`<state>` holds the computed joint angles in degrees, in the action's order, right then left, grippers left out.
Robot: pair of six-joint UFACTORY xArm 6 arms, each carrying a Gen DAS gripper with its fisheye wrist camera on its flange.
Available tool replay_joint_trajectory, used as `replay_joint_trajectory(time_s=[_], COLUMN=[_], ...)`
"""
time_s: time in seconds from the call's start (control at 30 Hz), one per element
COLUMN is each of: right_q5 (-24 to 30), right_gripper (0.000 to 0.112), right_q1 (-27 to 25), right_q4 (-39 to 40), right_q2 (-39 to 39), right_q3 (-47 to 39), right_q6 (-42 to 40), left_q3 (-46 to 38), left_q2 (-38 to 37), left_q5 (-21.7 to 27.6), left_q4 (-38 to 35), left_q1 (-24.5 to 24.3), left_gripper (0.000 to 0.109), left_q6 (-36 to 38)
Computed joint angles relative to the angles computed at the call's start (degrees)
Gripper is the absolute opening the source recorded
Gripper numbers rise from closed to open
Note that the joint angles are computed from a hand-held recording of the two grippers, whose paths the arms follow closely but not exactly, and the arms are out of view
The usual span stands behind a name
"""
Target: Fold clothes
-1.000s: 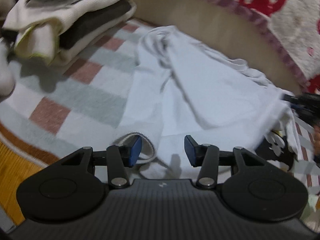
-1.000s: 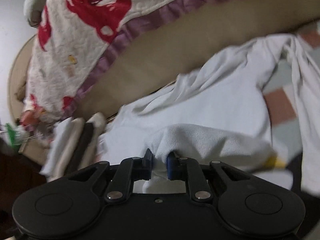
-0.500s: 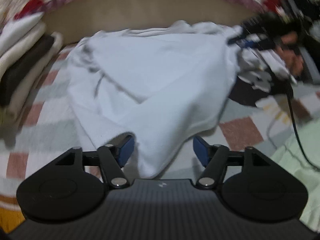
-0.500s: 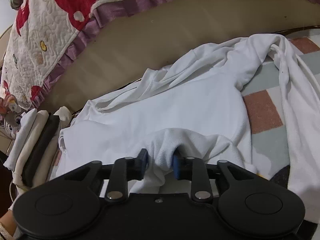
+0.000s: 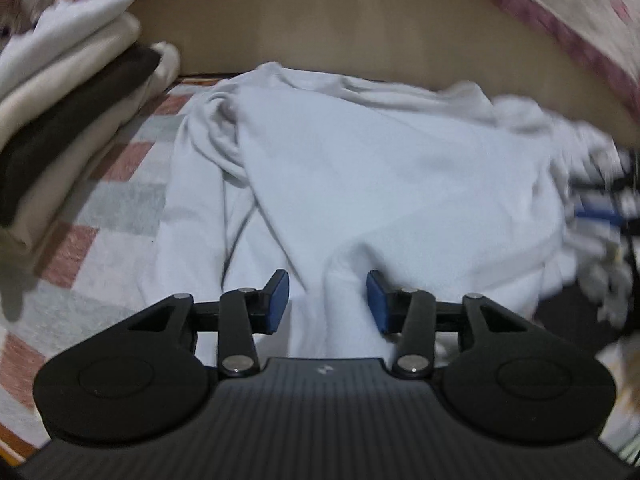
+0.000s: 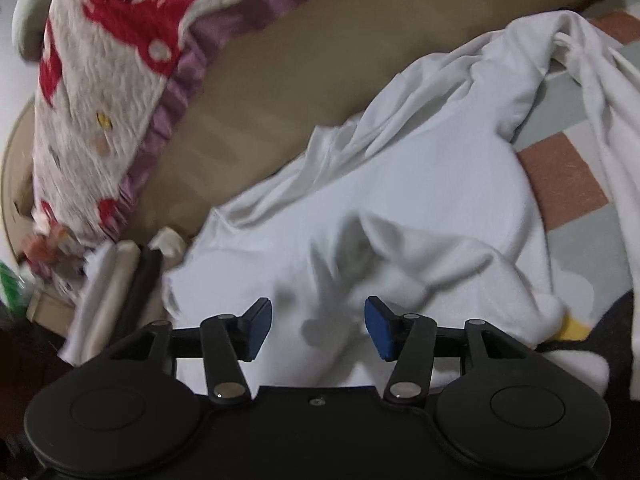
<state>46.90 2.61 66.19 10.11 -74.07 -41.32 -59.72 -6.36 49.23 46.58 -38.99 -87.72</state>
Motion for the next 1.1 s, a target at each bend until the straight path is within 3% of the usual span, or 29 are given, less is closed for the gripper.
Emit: replay_joint_trajectory(time_s=[0.13,0.23,0.33,0.4,0.5,0.6,0.67,0.73,0.77,0.8,0.83,0.93,1.07,1.1], right_q5=[-5.3,-11.1,-13.7,-15.6,-18.1,-12.3,-16.3,-22.5,-23.1,-21.7,-21.2,-21.0,-18.2,-19.1], right_gripper=[0.057,0.057,0.057,0.057,0.057,0.057,0.056,0.044,0.029,0.007,0.000,0.001,0.014,0.024], right_q1=[2.5,4.1,5.4,6.4,7.7,4.6,4.8,5.9,5.8,5.3,4.9,4.4,3.9,4.2], right_q4=[-2.9,-3.1,-2.3,-3.2,-9.9,-8.9,-12.4,-21.5,-23.7,-23.4,-22.9,-22.8,-20.3,-20.6], right_q2=[0.1,-1.2,-2.7,-3.2,-2.5,-0.1,-0.7,-1.7,-1.9,-2.0,-2.3,-3.3,-3.5,-3.6], right_q3=[1.0,2.6,3.7,4.2,4.2,1.5,2.4,4.1,4.3,3.9,3.9,4.4,4.2,4.6], right_q6=[-0.6,-4.6,-12.4,-15.9,-11.6,-2.1,0.5,2.3,2.4,1.1,-1.0,-8.4,-16.9,-17.6], left_q3=[2.7,3.5,4.7,7.2,11.1,11.8,11.1,9.0,7.9,7.2,7.5,7.2,2.9,2.5], left_q2=[-2.2,-3.1,-4.8,-7.1,-10.5,-11.0,-10.1,-7.8,-6.7,-5.9,-5.9,-5.2,-0.9,-0.4], left_q5=[-1.2,1.5,4.2,4.8,3.0,3.5,3.6,4.5,5.0,4.8,3.1,0.6,7.2,8.2], left_q4=[0.0,1.3,6.6,12.9,16.7,14.4,13.2,12.0,11.4,11.2,11.3,11.7,8.2,7.5], left_q1=[1.4,-0.1,-3.1,-5.8,-8.5,-10.3,-10.8,-11.1,-11.3,-11.3,-10.7,-9.8,-11.0,-11.0], left_gripper=[0.049,0.055,0.054,0.052,0.052,0.054,0.054,0.056,0.058,0.060,0.062,0.067,0.067,0.067], left_q6=[-4.8,-6.8,-9.0,-14.7,-21.5,-21.7,-19.3,-15.4,-13.7,-13.4,-15.5,-19.6,-12.2,-11.2])
